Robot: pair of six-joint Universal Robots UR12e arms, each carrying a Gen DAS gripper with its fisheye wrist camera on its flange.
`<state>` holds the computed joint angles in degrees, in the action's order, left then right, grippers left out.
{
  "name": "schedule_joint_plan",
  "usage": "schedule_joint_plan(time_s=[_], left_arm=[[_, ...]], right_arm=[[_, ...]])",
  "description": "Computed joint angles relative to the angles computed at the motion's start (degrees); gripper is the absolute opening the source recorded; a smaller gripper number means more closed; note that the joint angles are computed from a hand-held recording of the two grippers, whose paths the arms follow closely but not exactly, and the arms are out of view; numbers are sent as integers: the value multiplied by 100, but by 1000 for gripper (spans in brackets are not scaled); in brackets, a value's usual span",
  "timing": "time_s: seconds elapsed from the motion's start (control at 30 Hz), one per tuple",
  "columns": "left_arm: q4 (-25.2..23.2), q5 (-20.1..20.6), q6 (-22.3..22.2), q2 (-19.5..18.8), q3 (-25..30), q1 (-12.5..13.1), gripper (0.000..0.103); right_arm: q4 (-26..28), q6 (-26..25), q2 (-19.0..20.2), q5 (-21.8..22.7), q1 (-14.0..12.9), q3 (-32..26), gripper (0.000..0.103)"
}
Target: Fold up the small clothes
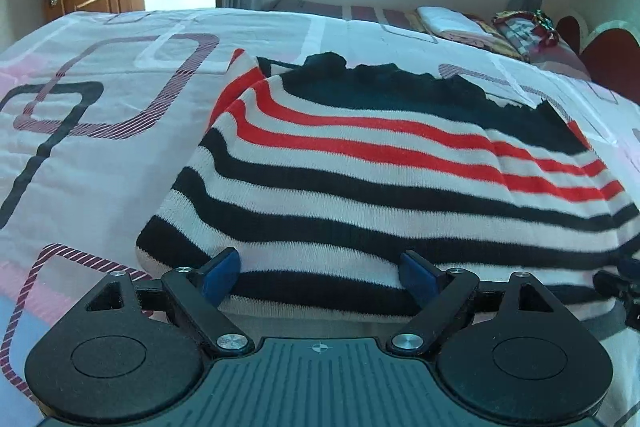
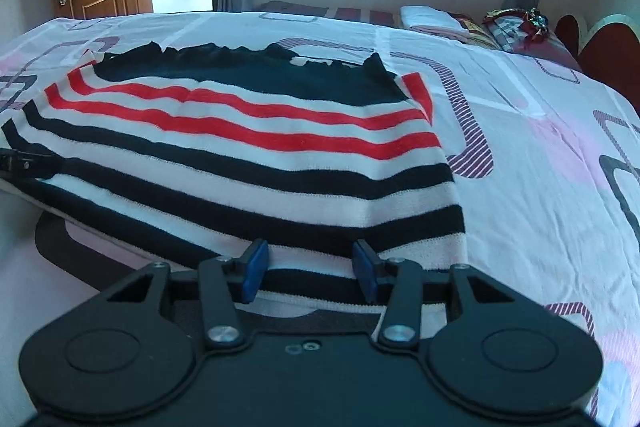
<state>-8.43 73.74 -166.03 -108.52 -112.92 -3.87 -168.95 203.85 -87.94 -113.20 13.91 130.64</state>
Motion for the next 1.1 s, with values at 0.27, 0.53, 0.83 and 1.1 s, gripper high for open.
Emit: schedule_joint_plan(time_s=[0.27,0.53,0.83,1.1], left_arm=[[-43,-21,159,11,-13,26,89],[432,-42,-154,100,-47,85,89],[262,578,-443,-302,411,-44,88],[67,583,-1135,-245,263,126,91]], right_arm=[[-393,-16,-33,133,-64,194,46],[-371,46,-277,642,-244,216,47],[-711,-416,74,816,-357,-106,47],[-1082,-778,447,1158,-379,-394,52]])
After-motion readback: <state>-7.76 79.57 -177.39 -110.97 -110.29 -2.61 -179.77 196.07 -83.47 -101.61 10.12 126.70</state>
